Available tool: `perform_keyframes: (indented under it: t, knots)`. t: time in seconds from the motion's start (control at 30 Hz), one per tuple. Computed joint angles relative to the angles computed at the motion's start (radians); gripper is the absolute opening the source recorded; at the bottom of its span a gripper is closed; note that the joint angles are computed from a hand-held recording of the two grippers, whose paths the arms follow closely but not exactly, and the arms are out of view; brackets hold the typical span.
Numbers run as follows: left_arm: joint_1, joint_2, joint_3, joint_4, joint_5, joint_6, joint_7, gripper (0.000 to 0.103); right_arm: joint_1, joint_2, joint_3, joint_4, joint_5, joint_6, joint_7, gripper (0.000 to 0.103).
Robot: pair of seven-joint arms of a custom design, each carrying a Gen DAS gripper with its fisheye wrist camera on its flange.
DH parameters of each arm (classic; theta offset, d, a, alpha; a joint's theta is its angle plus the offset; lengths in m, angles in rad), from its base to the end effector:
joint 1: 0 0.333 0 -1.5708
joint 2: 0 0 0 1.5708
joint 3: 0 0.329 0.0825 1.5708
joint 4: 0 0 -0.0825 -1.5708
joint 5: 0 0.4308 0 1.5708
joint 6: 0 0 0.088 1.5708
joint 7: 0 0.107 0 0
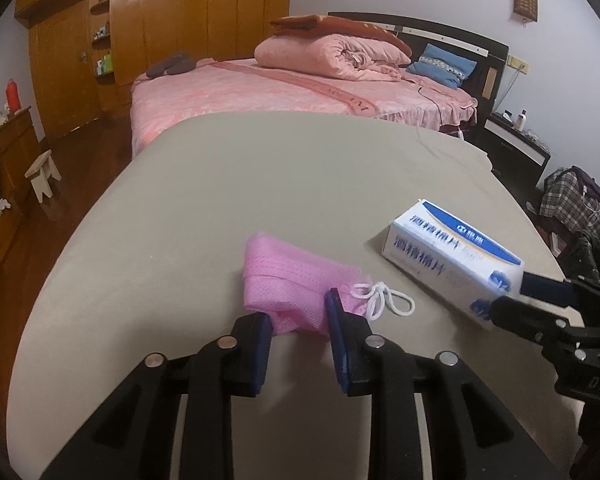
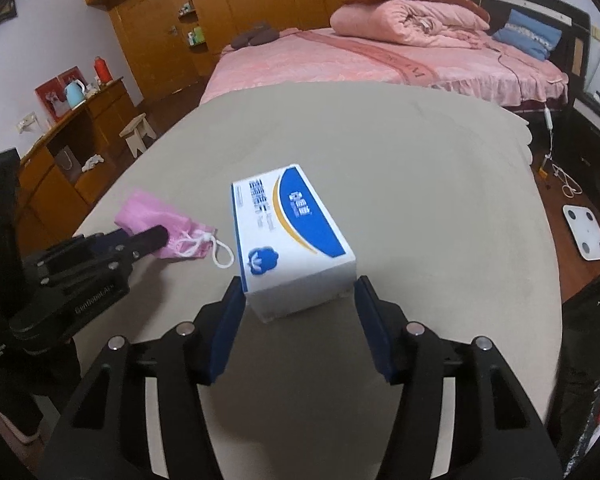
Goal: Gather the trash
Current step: 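Grasp the pink mask with the left gripper while the right grasps the white-blue box, then lift the pink mask and white-blue box and carry both over the black bin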
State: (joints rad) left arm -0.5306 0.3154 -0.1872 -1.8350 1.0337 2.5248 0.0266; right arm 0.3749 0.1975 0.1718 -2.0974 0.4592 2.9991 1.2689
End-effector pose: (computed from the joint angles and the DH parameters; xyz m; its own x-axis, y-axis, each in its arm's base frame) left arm 0.5311 -0.4625 0.3859 0.0677 -0.9960 0.0581 -0.7161 -0.0890 -0.6923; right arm 0.5773 0.3094 0.3864 0.4442 -0.8775 -0.1806 -0.7304 -0.2380 -0.6402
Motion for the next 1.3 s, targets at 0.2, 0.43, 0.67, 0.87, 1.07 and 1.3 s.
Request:
perform_keyframes:
  t: [0.2, 0.43, 0.67, 0.87, 1.07, 1.3]
  knots:
    - [-0.005, 0.000, -0.004, 0.005, -0.010, -0.013, 0.002, 0.025, 0.026, 0.038, -0.025, 0.035, -0.062, 0.003, 0.044, 0.065]
    - [-0.008, 0.003, -0.003, 0.011, -0.010, -0.020, 0.003, 0.023, 0.060, 0.084, -0.057, 0.074, -0.161, -0.009, 0.128, 0.062]
    - [-0.019, -0.014, -0.004, 0.002, 0.019, -0.042, -0.040, 0.019, 0.019, 0.046, -0.016, 0.040, -0.128, 0.022, 0.092, 0.060]
    - [-0.025, -0.031, -0.018, 0.014, 0.042, -0.067, -0.053, 0.016, -0.034, -0.016, 0.038, 0.003, -0.004, 0.043, -0.011, 0.060]
    - [-0.041, -0.045, -0.029, 0.034, 0.083, -0.079, -0.080, 0.015, -0.040, -0.083, 0.043, -0.034, 0.114, 0.060, -0.110, 0.060]
    - [-0.068, -0.044, -0.044, 0.095, 0.130, -0.107, -0.073, 0.015, -0.017, -0.192, 0.003, -0.095, 0.279, 0.076, -0.254, 0.060]
